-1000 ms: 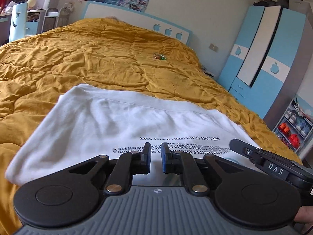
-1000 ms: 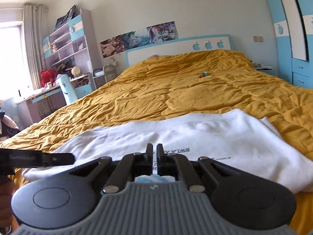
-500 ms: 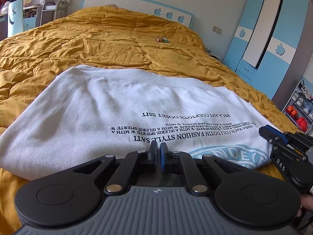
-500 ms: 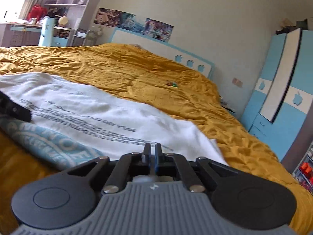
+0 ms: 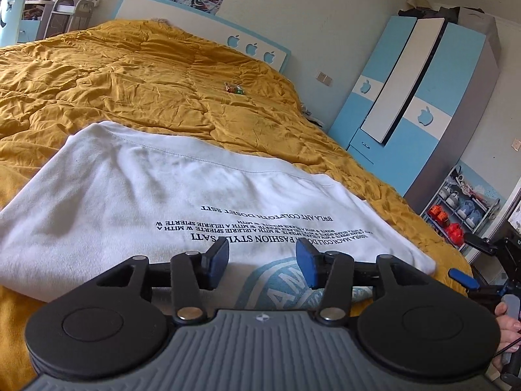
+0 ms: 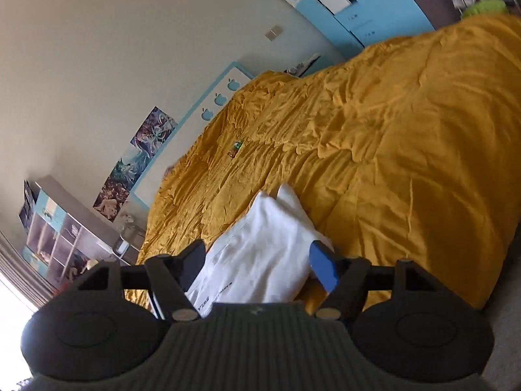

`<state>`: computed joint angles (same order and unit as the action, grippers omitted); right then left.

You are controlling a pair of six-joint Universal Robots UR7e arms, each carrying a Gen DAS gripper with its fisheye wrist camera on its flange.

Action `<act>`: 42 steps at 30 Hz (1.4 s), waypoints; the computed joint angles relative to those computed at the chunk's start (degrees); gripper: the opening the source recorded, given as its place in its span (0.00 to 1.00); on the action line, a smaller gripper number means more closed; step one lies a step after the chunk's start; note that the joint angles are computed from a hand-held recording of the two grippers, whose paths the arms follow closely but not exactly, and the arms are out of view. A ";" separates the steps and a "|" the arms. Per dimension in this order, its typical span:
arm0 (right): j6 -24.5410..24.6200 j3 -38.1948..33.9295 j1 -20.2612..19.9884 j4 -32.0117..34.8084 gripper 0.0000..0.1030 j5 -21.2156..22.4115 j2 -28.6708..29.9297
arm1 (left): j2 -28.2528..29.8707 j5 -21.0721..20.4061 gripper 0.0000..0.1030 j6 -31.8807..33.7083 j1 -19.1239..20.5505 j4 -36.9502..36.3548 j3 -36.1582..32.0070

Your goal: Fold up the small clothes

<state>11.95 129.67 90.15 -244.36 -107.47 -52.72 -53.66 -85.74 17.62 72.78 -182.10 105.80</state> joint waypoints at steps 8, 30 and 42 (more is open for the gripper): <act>16.36 0.42 -5.59 5.39 0.62 8.63 0.27 | 0.27 0.71 0.54 -0.35 0.16 0.97 -0.58; 8.98 -6.63 -3.31 9.02 0.35 -2.05 2.44 | 0.81 2.33 0.54 1.49 -0.13 0.41 -0.47; 21.37 -6.22 -7.52 5.93 0.47 11.94 4.94 | 0.83 2.35 0.54 1.05 -0.16 0.56 -0.59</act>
